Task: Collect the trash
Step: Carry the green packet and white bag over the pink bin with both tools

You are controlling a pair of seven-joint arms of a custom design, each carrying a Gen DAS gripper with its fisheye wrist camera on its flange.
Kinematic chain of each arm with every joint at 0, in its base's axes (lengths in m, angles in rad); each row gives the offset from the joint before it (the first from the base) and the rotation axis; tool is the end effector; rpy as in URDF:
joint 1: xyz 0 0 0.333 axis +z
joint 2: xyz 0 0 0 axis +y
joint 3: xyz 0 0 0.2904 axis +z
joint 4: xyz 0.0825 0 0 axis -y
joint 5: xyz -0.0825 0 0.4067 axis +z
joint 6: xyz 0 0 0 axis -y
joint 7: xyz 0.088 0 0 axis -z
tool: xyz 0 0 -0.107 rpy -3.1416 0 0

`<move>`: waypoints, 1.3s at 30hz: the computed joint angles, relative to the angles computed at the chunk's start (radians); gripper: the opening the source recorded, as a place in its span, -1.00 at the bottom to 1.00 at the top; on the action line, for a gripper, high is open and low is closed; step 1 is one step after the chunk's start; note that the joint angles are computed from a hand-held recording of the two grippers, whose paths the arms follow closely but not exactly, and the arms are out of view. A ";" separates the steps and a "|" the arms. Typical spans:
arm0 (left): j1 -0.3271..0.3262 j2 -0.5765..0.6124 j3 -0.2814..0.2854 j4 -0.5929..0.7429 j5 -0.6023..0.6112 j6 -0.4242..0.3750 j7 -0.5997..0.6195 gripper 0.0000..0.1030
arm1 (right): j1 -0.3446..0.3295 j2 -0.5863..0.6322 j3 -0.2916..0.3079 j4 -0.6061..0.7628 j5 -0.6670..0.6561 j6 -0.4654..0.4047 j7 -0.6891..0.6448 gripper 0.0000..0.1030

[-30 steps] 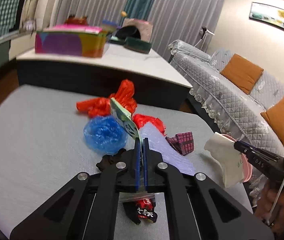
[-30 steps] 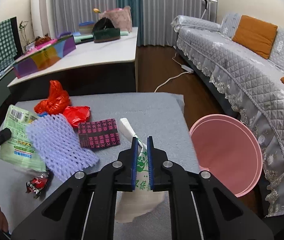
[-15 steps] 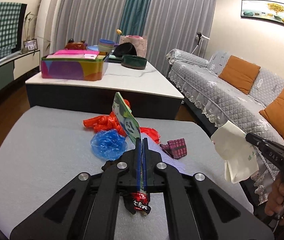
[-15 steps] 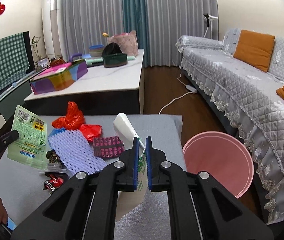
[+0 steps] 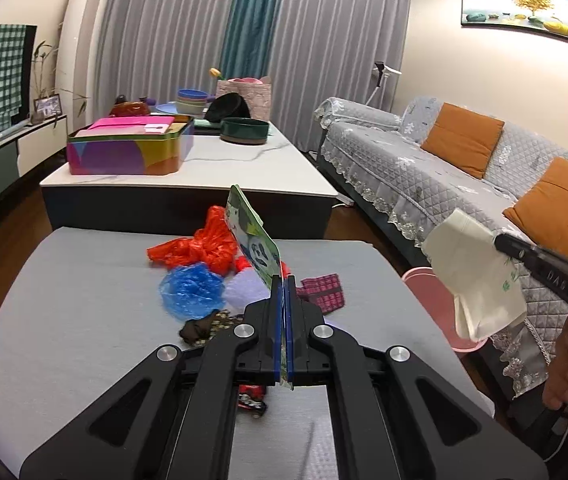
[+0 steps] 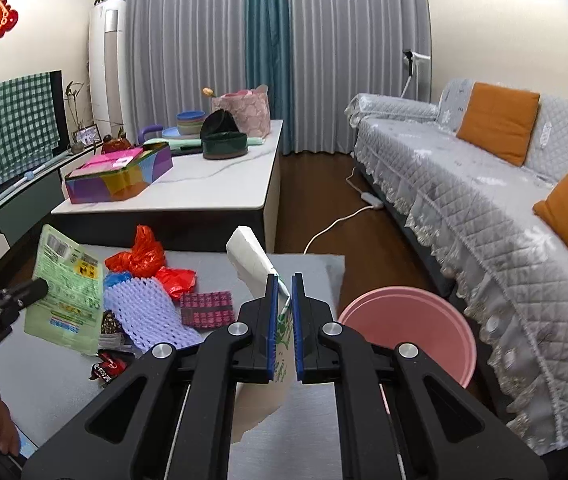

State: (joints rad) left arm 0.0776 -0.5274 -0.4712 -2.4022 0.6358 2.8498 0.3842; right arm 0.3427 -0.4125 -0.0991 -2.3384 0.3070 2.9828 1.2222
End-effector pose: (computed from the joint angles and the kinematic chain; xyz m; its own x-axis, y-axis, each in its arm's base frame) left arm 0.4296 -0.2388 0.5486 0.1017 -0.9801 0.1703 -0.4840 -0.1983 -0.8523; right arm 0.4968 0.0956 0.5871 0.3103 -0.9503 -0.0233 -0.4665 -0.1309 -0.8748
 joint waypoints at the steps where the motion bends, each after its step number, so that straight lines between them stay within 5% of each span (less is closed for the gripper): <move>1: -0.001 0.004 -0.003 0.005 0.002 0.002 0.001 -0.98 | -0.005 -0.008 -0.003 0.001 -0.004 0.001 -0.004 -0.86; 15: -0.042 0.171 -0.032 0.169 0.079 0.003 -0.017 -0.98 | -0.034 0.031 -0.126 0.106 0.063 0.009 -0.161 -0.86; 25: -0.149 0.426 -0.001 0.413 0.225 -0.043 -0.044 -0.98 | -0.005 0.132 -0.207 0.166 0.263 0.061 -0.308 -0.86; 33: -0.267 0.658 0.066 0.641 0.304 -0.060 -0.042 -0.98 | -0.037 0.227 -0.188 0.222 0.433 0.095 -0.448 -0.86; 39: -0.352 0.809 0.127 0.801 0.273 -0.064 0.025 -0.98 | -0.120 0.298 -0.127 0.273 0.473 0.083 -0.447 -0.86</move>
State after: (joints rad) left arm -0.2743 0.2816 -0.3445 -1.6013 0.9085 2.7858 0.4090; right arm 0.2225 -0.1145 -0.2260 -2.0654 0.7804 3.0658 0.7754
